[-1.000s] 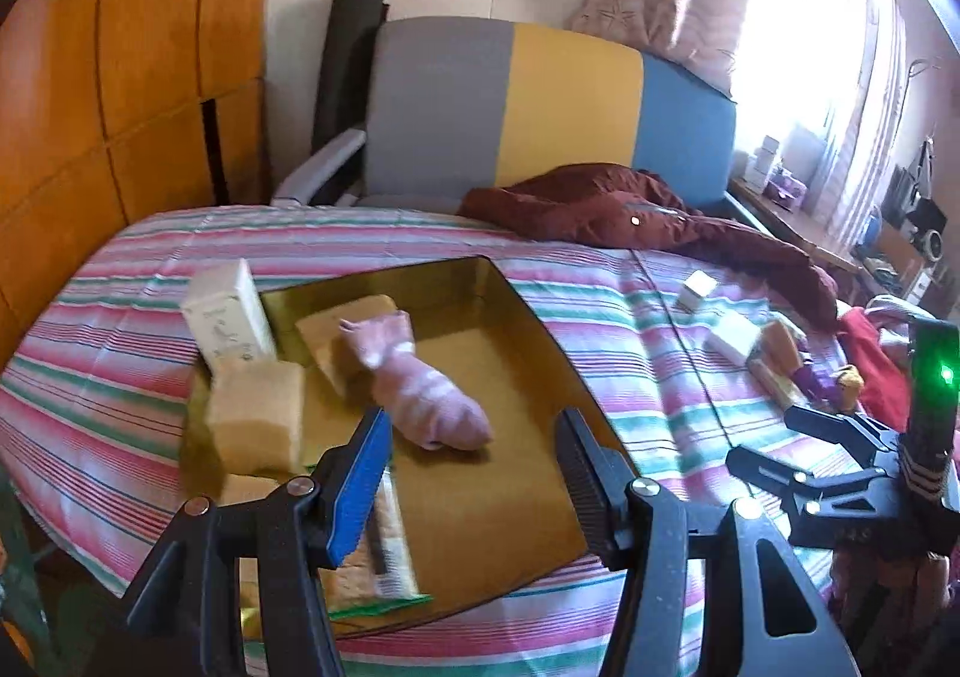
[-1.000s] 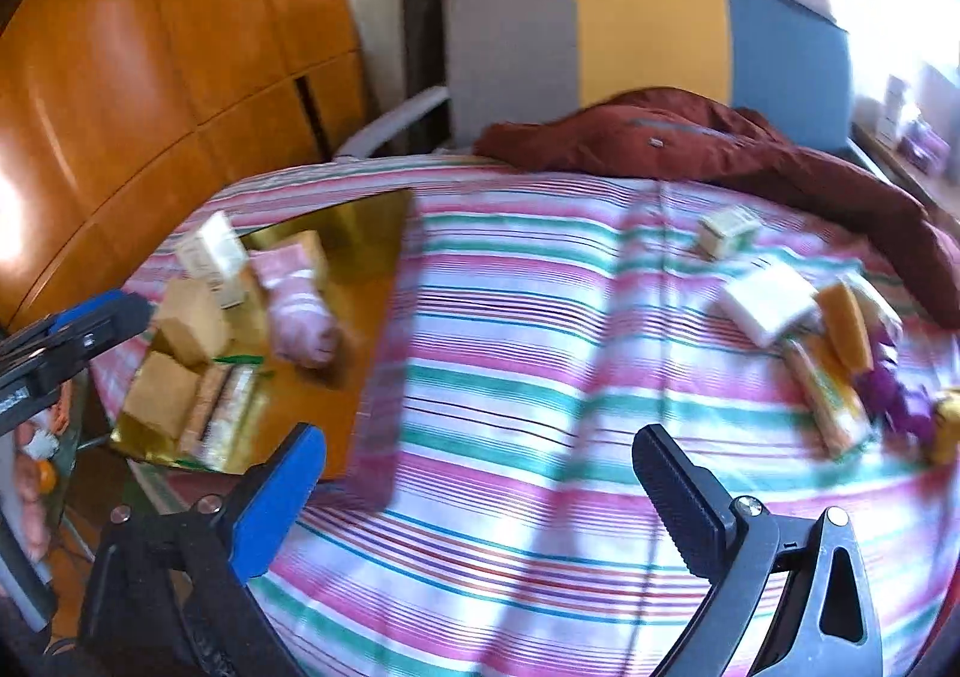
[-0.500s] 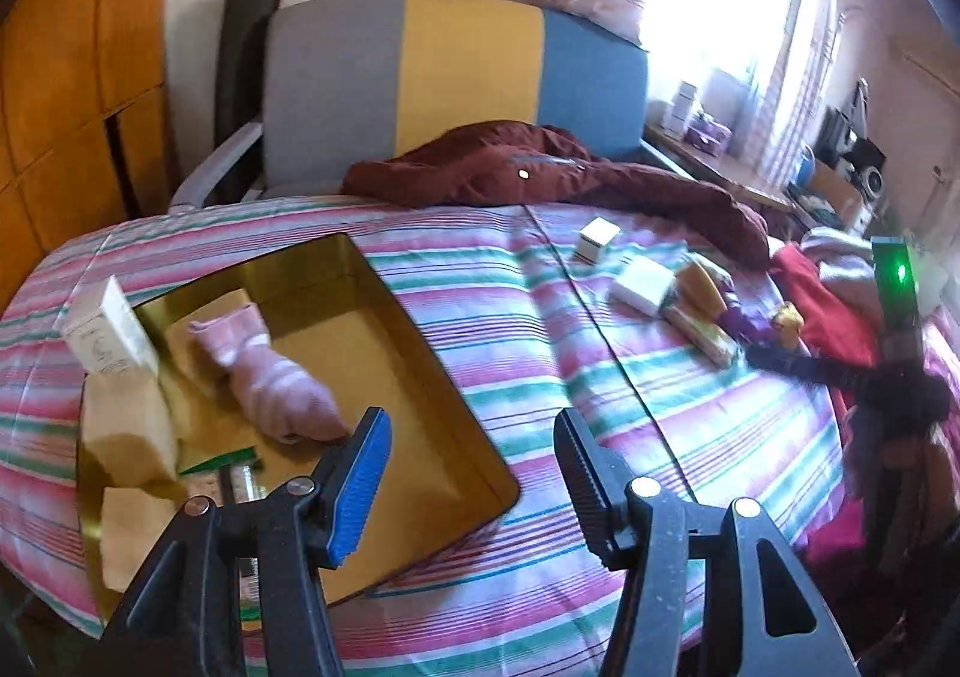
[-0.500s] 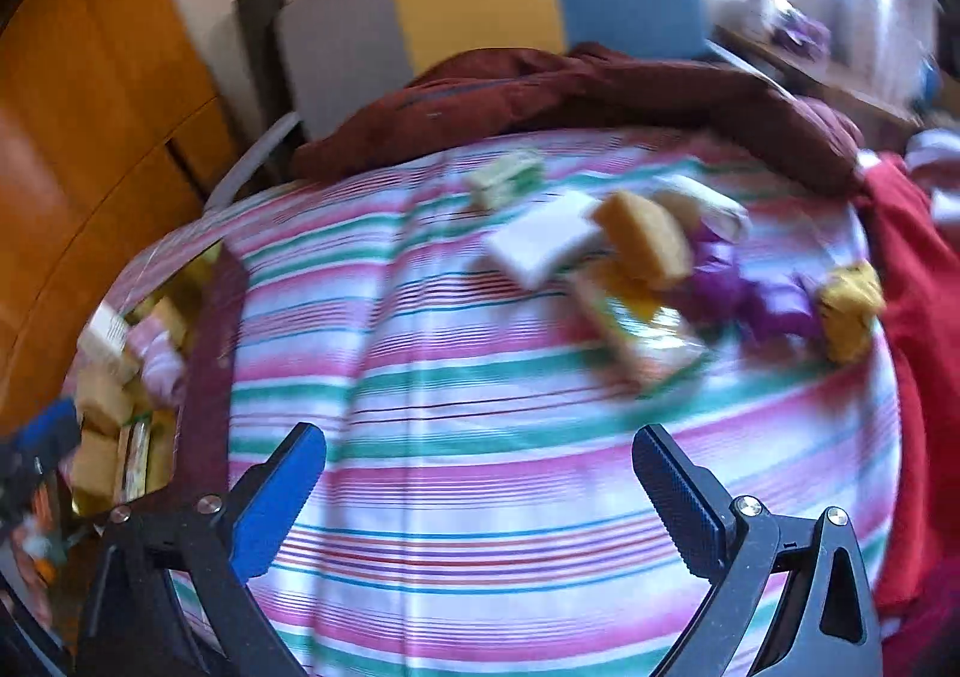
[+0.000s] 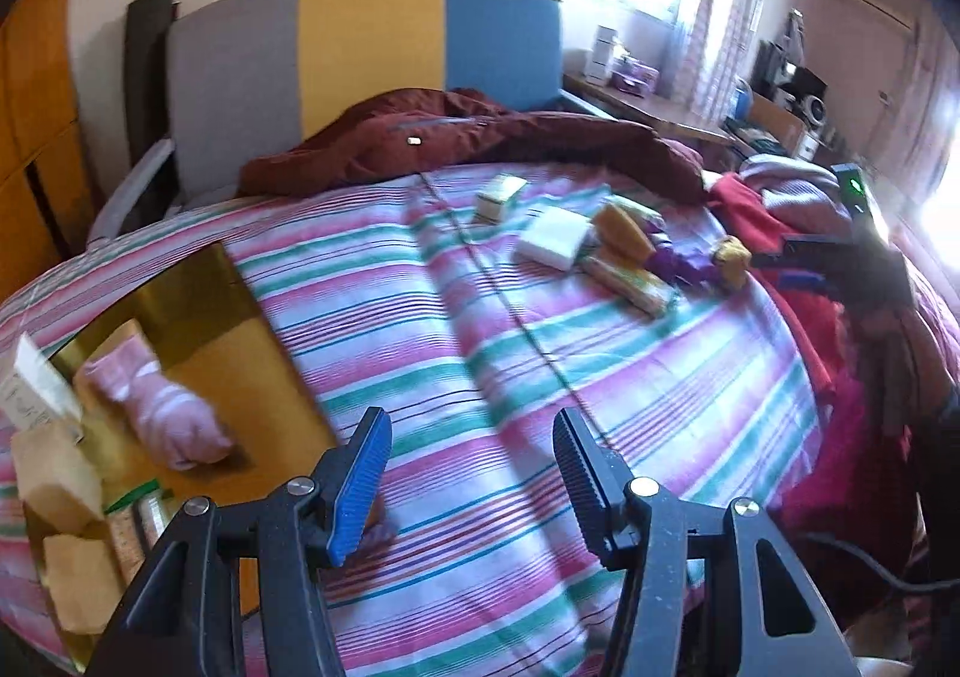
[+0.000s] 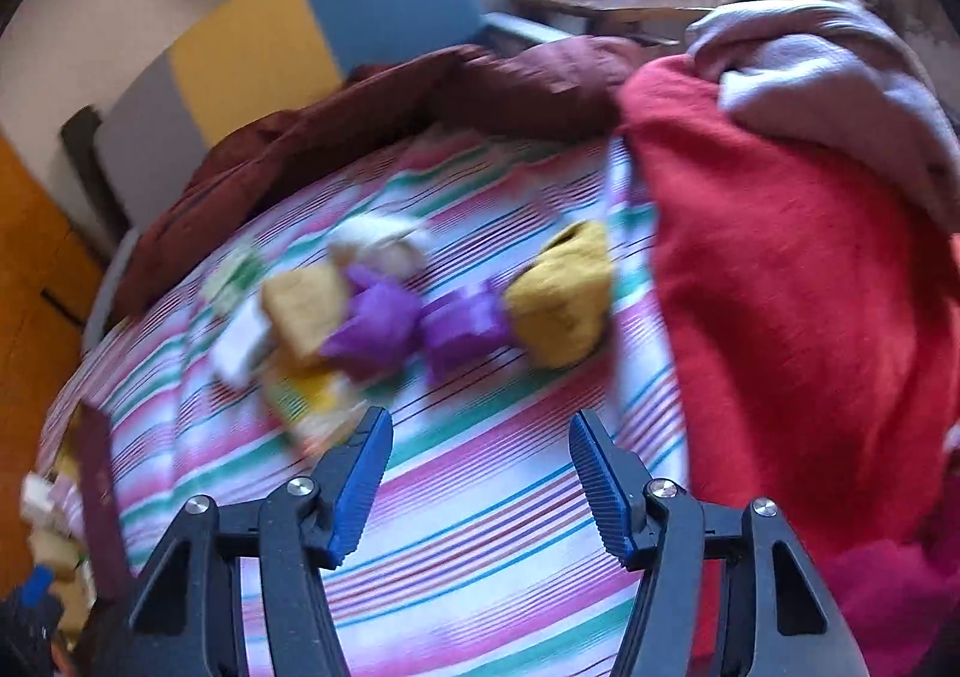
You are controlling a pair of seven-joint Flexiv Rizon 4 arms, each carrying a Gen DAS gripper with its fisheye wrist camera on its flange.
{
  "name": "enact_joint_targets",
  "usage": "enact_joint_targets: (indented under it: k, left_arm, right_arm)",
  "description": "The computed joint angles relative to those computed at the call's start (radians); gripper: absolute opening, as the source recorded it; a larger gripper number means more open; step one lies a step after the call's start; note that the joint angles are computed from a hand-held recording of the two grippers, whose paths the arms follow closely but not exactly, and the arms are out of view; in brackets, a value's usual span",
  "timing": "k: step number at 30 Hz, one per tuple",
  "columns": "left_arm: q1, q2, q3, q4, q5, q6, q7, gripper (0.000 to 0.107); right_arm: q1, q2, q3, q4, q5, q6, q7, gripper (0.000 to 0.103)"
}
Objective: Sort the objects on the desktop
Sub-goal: 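Move both tools from the gold tray back to the pile of items, then grasp the yellow smiley-face sock with the right gripper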
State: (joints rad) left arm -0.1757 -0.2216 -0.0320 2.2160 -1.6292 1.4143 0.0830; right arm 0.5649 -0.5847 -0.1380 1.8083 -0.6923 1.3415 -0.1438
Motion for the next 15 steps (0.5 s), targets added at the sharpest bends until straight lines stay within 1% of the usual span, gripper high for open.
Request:
enact_joint_targets:
  k: [2,4,7,8,11,12,13,15]
  left_arm:
    - [-0.003,0.0,-0.007,0.001,0.027,-0.016,-0.008,0.056]
    - [0.0,0.002,-0.013,0.002,0.061,-0.038,-0.02,0.056]
    - [0.007,-0.004,-0.023,-0.001,0.123,-0.073,-0.058,0.056]
    - [0.015,-0.007,-0.026,-0.004,0.16,-0.1,-0.086,0.056]
    - [0.031,-0.023,-0.04,-0.017,0.231,-0.144,-0.14,0.056]
    - [0.034,-0.026,-0.046,-0.019,0.243,-0.148,-0.148,0.053]
    - [0.036,-0.033,-0.053,-0.026,0.259,-0.153,-0.155,0.05]
    - [0.038,-0.045,-0.066,-0.039,0.286,-0.157,-0.168,0.049]
  right_arm:
    - [-0.014,-0.011,-0.016,-0.013,0.008,0.013,0.009,0.063]
    - [-0.023,-0.023,-0.016,-0.035,0.016,-0.012,-0.003,0.066]
    - [-0.061,-0.061,0.013,-0.088,0.046,-0.035,-0.058,0.071]
    - [-0.068,-0.075,0.02,-0.105,0.059,-0.04,-0.071,0.072]
    - [-0.089,-0.114,0.037,-0.147,0.092,-0.047,-0.125,0.073]
    - [-0.096,-0.128,0.045,-0.162,0.104,-0.052,-0.147,0.072]
    - [-0.098,-0.137,0.048,-0.173,0.113,-0.059,-0.167,0.07]
    - [-0.099,-0.153,0.058,-0.198,0.129,-0.105,-0.211,0.054]
